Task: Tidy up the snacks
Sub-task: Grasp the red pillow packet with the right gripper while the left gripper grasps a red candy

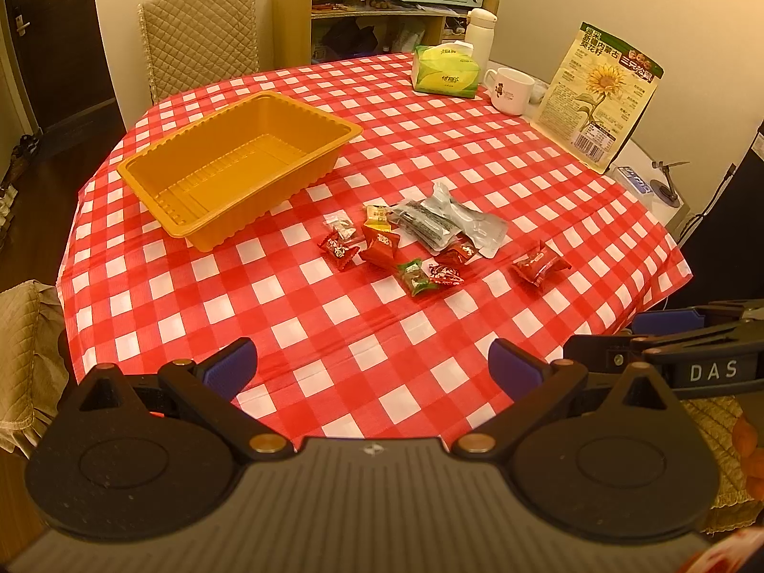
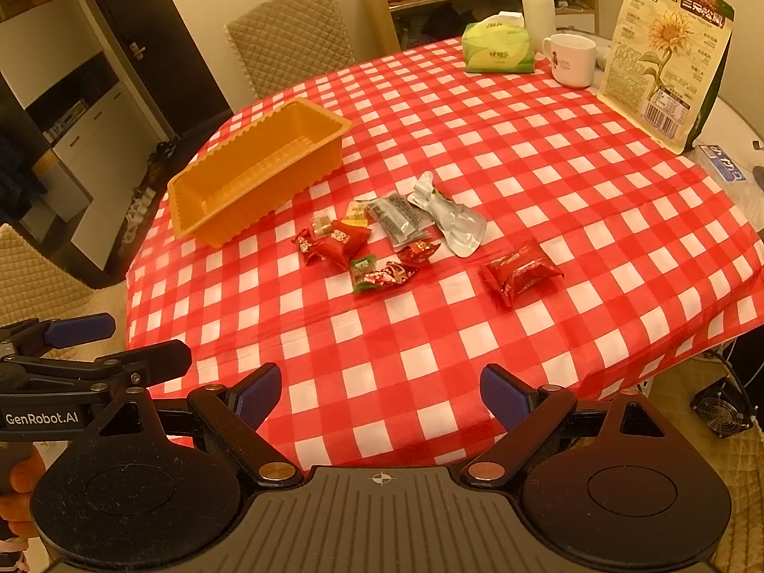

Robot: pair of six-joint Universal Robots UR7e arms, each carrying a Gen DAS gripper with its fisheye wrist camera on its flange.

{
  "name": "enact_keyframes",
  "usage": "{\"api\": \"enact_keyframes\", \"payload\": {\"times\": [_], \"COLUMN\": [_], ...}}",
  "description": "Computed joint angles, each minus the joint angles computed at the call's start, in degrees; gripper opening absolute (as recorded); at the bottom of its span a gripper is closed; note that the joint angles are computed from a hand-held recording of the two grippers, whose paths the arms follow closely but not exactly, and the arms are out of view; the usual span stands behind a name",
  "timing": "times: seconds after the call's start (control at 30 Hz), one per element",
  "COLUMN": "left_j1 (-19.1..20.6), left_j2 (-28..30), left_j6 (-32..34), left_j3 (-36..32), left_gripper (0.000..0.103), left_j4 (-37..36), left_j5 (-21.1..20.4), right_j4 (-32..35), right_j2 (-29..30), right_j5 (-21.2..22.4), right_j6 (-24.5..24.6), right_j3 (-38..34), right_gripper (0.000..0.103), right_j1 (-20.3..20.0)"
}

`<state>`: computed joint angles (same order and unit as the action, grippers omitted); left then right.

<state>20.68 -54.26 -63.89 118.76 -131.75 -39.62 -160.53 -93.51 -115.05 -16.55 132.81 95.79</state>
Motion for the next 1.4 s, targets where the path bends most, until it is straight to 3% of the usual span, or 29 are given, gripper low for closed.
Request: {"api": "enact_keyframes", "payload": {"times": [0.5,0.67,0.93,1.4], "left_j1": [1.6,2.7,5.1,8.9], "left_j2": [1.0,0.9,1.7,3.7], "left_j6": [1.0,0.5,2.0,4.7], "left_j3": [-0.3,0.2,-0.1,-1.2], "left_gripper": [0.103,0.103,0.103,0.103], "left_j4": [-1.2,-0.5,-2.1,-5.0], "left_j5": [1.0,2.1,2.5,3.7], "right_j4": [-1.8,-3.9,-5.4,-10.0], "right_j2": [0.3,0.9,1.9,7.7], "right_j5": [0.7,1.1,5.4,8.5], "right_j6": [-0.6,-1.9,-3.5,-4.7], "right_j3": [-0.1,-0.4,-1.5,-4.3], "right_gripper": [0.09,0.09,0.09,0.089], "right_j1": [-2.5,-5.0,-10.1,-15.5]}}
